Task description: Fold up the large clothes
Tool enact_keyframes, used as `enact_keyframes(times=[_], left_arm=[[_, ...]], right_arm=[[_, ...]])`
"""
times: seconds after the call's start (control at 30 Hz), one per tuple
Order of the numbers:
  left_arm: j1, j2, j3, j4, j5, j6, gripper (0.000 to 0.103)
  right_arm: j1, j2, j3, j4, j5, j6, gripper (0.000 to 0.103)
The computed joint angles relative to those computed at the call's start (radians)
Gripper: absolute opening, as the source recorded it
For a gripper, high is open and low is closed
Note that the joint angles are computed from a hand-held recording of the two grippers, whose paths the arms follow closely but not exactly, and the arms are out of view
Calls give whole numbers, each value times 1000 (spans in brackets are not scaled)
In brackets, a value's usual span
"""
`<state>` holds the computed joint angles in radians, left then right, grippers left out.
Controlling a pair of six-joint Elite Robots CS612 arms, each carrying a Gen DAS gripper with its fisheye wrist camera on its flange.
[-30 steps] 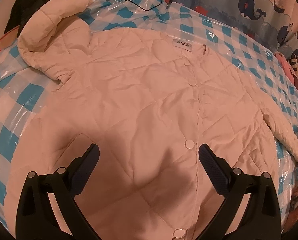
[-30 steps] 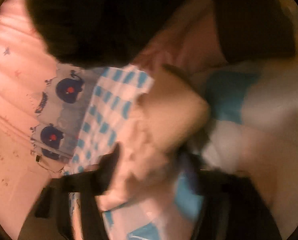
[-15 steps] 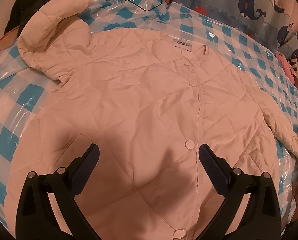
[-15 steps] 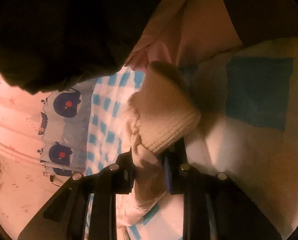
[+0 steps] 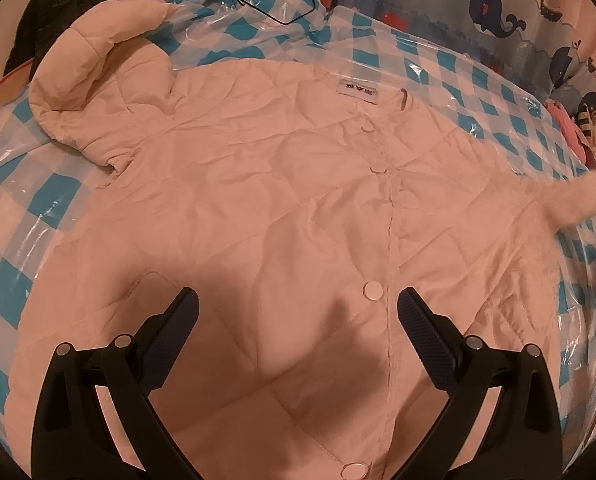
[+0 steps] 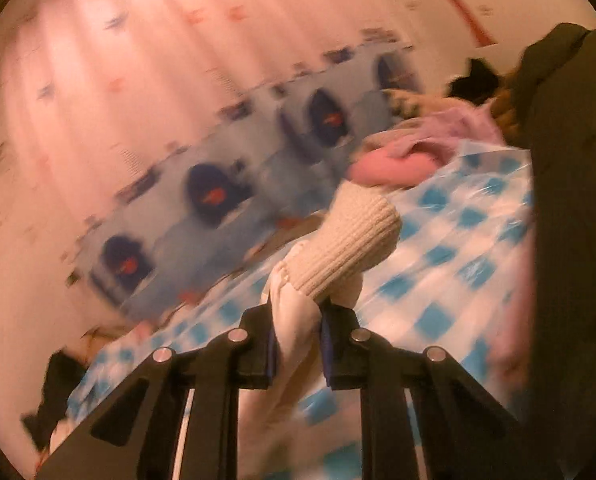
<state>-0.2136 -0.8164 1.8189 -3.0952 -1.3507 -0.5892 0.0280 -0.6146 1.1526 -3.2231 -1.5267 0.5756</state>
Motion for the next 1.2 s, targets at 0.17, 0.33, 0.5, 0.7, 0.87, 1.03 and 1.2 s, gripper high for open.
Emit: enact_keyframes(times=[0.17,0.33,0.5,0.7,0.87,1.03,1.2], left_arm=[[-8,8,-11,25,-19,26,96],[-12,8,-11,28,-14,31,96],[-7,2,-6,17,-22,11,96],[-1,-6,4,-7,-25,-4,96],[10,-13,10,-21,-31,-33,96],[16,-27,27,-56,2,-57,96],[20,-46,44,-64,53,-63,96]], right_arm=[[-7,28,-22,156,-121,-11,18],[7,50,-10,263,-171,-76,18],[5,32,62,153,-151,-31,18],[1,5,96,66,-94,40,18],[34,14,36,14,-46,3,18],[90,42,-85,-3,47,-67,18],[160,95,-228,16,154,-111,18]])
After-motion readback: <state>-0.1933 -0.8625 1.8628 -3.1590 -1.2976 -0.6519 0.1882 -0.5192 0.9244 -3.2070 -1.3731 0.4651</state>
